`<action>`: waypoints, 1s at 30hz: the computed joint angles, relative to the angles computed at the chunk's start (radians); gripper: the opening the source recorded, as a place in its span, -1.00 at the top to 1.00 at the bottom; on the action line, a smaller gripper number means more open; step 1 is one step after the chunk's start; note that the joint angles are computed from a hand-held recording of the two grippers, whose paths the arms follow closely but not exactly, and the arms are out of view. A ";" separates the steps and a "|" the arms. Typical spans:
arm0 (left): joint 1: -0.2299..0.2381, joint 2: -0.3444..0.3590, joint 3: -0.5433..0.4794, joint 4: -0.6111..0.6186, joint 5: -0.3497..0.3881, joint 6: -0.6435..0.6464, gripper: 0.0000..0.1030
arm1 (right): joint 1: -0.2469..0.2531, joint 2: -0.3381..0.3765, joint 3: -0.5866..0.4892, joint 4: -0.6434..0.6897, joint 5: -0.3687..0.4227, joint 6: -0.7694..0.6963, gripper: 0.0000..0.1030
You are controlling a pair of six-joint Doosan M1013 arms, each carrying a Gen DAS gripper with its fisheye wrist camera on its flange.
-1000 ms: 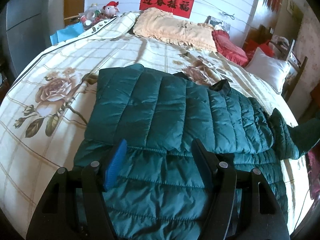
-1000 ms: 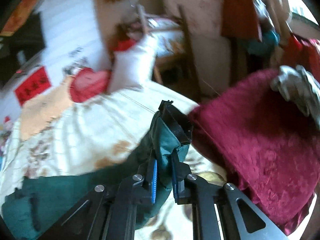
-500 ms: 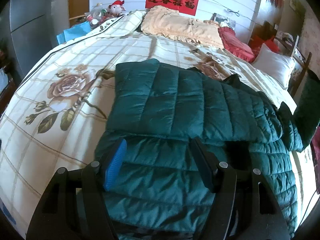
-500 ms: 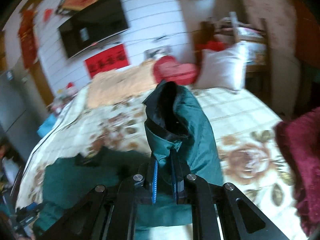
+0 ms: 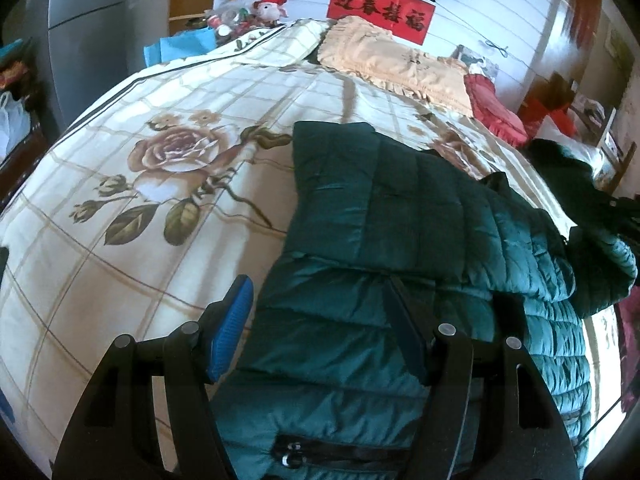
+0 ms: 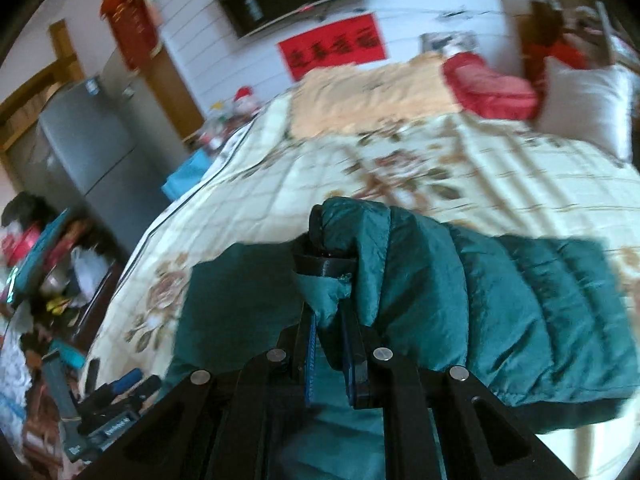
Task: Fold large clothes
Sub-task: 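Fold the held sleeve and side across the jacket front with the right tool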
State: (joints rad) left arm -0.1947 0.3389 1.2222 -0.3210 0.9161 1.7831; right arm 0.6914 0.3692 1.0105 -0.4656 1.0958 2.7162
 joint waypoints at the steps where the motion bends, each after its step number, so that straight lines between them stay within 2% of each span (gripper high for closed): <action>1: 0.003 0.001 -0.001 -0.004 0.001 -0.001 -0.31 | 0.000 0.019 -0.024 0.020 -0.002 -0.019 0.79; 11: 0.032 0.015 -0.013 -0.040 0.014 -0.022 -0.31 | -0.017 0.199 -0.236 0.276 -0.042 -0.199 0.79; 13: 0.036 0.017 -0.015 -0.052 0.019 -0.026 -0.31 | -0.018 0.237 -0.282 0.303 -0.015 -0.219 0.77; 14: 0.037 0.016 -0.015 -0.059 0.021 -0.025 -0.31 | -0.019 0.249 -0.293 0.314 -0.008 -0.226 0.73; 15: 0.039 0.018 -0.017 -0.066 0.023 -0.023 -0.31 | -0.023 0.252 -0.291 0.339 -0.014 -0.233 0.45; 16: 0.041 0.018 -0.018 -0.079 0.027 -0.017 -0.31 | -0.032 0.240 -0.262 0.387 -0.052 -0.230 0.09; 17: 0.043 0.019 -0.020 -0.099 0.032 -0.007 -0.31 | -0.035 0.225 -0.233 0.402 -0.087 -0.217 0.01; 18: 0.046 0.020 -0.022 -0.122 0.037 0.004 -0.31 | -0.035 0.206 -0.204 0.403 -0.120 -0.204 -0.01; 22: 0.046 0.029 -0.038 -0.204 0.058 0.032 -0.31 | -0.025 0.142 -0.138 0.340 -0.142 -0.178 -0.02; 24: 0.037 0.032 -0.047 -0.208 0.046 0.040 -0.31 | -0.019 0.096 -0.089 0.290 -0.152 -0.147 -0.05; 27: 0.018 0.055 -0.088 -0.202 0.073 0.031 -0.32 | 0.003 0.024 -0.014 0.131 -0.103 -0.039 -0.27; 30: 0.001 0.080 -0.127 -0.190 0.092 0.005 -0.32 | 0.019 -0.034 0.048 0.021 -0.035 0.015 -0.30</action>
